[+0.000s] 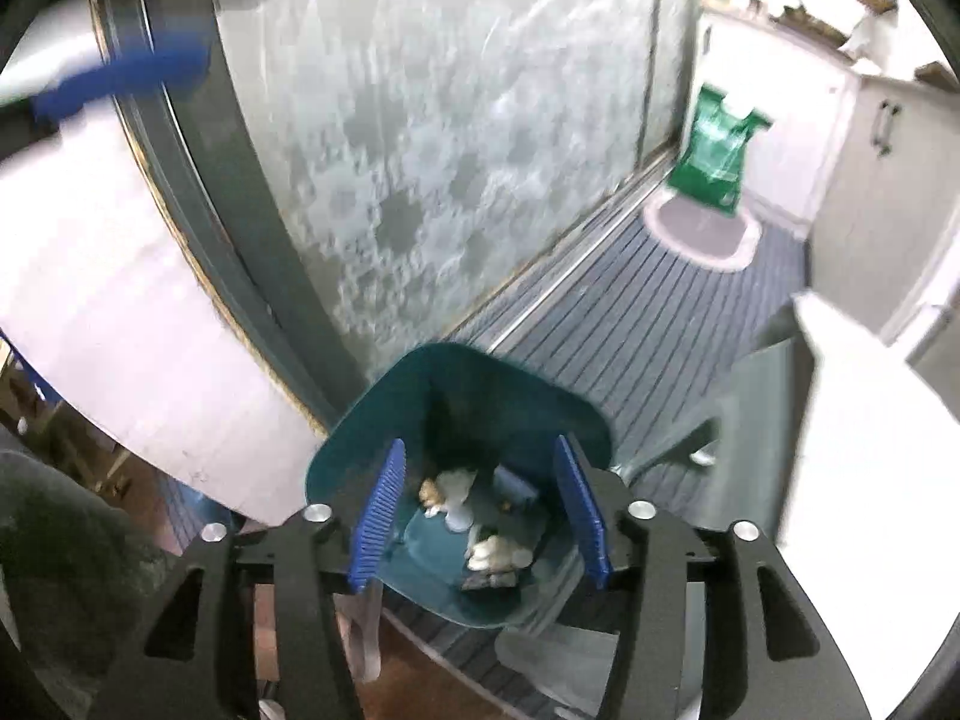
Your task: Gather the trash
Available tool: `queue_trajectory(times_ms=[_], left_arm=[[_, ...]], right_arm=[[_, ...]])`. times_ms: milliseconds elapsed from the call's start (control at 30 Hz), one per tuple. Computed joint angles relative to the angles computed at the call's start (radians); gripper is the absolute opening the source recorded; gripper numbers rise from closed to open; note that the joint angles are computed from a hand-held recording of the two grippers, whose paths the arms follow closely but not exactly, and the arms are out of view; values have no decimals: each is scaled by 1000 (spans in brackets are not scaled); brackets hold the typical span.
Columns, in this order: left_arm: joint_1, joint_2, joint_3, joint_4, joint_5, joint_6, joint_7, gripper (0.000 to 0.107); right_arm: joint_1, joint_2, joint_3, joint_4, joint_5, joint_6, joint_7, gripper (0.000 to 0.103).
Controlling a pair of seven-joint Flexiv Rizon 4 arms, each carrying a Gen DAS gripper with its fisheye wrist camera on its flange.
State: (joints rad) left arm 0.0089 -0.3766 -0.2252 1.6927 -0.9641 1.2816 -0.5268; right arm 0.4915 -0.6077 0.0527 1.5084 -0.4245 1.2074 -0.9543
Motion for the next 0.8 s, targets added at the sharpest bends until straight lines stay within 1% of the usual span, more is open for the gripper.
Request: queue_trajectory(times_ms=[33, 67, 100, 133, 167, 233, 267, 367, 400, 467, 533, 600, 633, 667, 733, 800], left_arm=[[-6, 9, 5, 11, 4, 13, -9, 82], [-5, 24, -9, 31, -30, 43, 26, 81], [18, 47, -55, 50, -130, 53, 104, 83], [31, 73, -81, 62, -236, 50, 169, 85], [24, 90, -74, 66, -277, 48, 190, 87], [10, 115, -53, 69, -309, 35, 212, 88], [1, 129, -44, 73, -334, 36, 235, 91], [-37, 154, -17, 85, -399, 57, 287, 92], [-50, 159, -5, 91, -401, 55, 288, 93], [-73, 171, 23, 110, -403, 47, 288, 95], [-100, 181, 49, 133, -400, 47, 294, 98], [-131, 184, 74, 158, -361, 68, 280, 100], [-141, 184, 76, 169, -367, 75, 299, 100], [-147, 184, 78, 178, -380, 77, 319, 100], [-162, 169, 86, 200, -360, 88, 317, 100], [-171, 150, 85, 215, -340, 110, 305, 100]], right_arm=[[5, 17, -19, 24, -12, 23, 17, 62], [19, 46, -53, 65, -32, 60, 58, 64], [29, 63, -75, 87, -52, 65, 89, 66], [31, 76, -88, 105, -70, 67, 109, 67], [36, 94, -108, 136, -93, 81, 144, 68], [30, 119, -126, 190, -124, 133, 200, 69], [32, 139, -141, 225, -142, 155, 234, 72], [88, 220, -259, 364, -276, 236, 425, 79], [102, 249, -293, 408, -326, 251, 487, 81], [109, 294, -322, 460, -411, 253, 565, 84], [128, 348, -373, 508, -545, 248, 682, 85], [120, 387, -388, 537, -651, 251, 766, 92], [116, 414, -404, 557, -746, 260, 844, 94], [106, 432, -403, 570, -799, 258, 891, 96], [76, 467, -399, 600, -925, 265, 1008, 99], [44, 480, -381, 617, -992, 270, 1071, 99]])
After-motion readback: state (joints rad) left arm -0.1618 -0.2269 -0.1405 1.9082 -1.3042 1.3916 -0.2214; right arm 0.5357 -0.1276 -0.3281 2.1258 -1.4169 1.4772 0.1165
